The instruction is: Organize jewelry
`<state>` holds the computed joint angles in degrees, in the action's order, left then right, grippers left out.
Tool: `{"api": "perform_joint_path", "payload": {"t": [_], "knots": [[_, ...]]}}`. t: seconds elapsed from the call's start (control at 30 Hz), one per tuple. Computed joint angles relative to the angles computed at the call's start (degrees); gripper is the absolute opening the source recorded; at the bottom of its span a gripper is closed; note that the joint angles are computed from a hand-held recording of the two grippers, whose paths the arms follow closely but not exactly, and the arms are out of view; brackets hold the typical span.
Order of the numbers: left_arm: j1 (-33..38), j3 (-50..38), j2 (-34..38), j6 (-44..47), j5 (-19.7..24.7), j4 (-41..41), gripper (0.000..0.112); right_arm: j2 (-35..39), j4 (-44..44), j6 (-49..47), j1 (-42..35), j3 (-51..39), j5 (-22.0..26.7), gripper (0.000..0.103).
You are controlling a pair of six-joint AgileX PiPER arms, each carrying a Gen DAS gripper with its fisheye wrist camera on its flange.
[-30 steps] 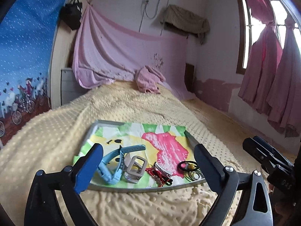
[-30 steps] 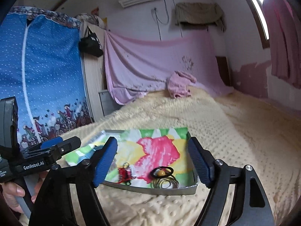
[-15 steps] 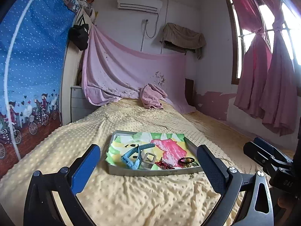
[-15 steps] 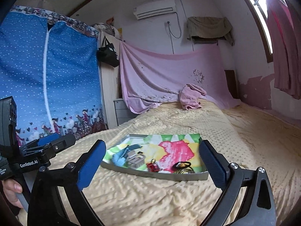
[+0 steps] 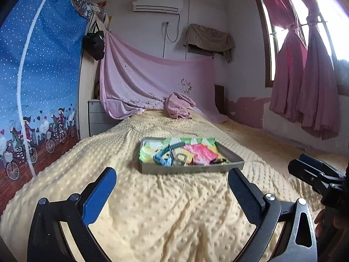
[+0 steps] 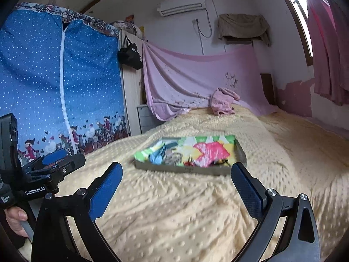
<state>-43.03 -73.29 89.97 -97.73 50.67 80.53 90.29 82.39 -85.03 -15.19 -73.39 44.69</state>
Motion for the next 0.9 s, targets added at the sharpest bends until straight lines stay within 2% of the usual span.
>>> {"api": "perform_joint_path", "payload": {"t": [0.23,0.4,0.57,0.9], "knots": [[-1.4,3.2,0.3,-2.8,0.4,1.0,0.103,-0.3,3.4,-6.2,-0.8,5.7,-1.8,0.098],[-1.6,3.5,1.6,-4.1,1.1,1.0,0.103,0.8,4.1,-8.9,0.2,6.5,-4.0,0.098],[-2.8,4.4,2.0,-7.1,3.9,3.0,0.103,1.4,4.3,-9.4,1.0,6.4,-5.4,0.098],[-2.7,4.7,1.9,-6.9,3.5,2.7,0.103,0.9,5.4,-10.9,1.5,6.8,-6.7,0.098]]}}
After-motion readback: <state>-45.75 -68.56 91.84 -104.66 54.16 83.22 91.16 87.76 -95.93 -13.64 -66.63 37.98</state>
